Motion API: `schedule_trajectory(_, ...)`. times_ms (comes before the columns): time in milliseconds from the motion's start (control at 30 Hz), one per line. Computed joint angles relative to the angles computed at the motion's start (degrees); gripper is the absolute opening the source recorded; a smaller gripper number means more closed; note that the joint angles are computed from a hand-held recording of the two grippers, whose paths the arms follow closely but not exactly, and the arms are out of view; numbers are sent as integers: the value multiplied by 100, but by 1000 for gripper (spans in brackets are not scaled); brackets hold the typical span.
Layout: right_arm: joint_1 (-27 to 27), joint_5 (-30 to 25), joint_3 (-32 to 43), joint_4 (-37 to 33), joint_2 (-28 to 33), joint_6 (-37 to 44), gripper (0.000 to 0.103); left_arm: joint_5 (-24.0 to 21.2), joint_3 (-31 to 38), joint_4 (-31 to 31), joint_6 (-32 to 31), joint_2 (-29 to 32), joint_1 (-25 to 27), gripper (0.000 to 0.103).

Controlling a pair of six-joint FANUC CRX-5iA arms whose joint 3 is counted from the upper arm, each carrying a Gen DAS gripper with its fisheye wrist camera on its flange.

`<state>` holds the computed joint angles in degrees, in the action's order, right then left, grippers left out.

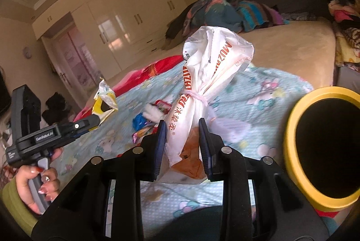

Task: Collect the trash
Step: 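Lift both held items and carry them toward the yellow-rimmed bin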

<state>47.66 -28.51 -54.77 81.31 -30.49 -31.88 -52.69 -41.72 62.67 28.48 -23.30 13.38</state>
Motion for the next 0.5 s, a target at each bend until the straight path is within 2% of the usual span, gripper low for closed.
schedule_trajectory(233,183,-664,-245,-270,-469,66,23,281,77,-135,78,3,-624,27)
schedule_trajectory(400,559,-1384,-347,-594,-758,62,23,435,111,-229,88,52,-1021,27)
schedule_trajectory(500,557,-1592,-425,-718,-902,64,23,572,137,-294,73,77,-1296,27)
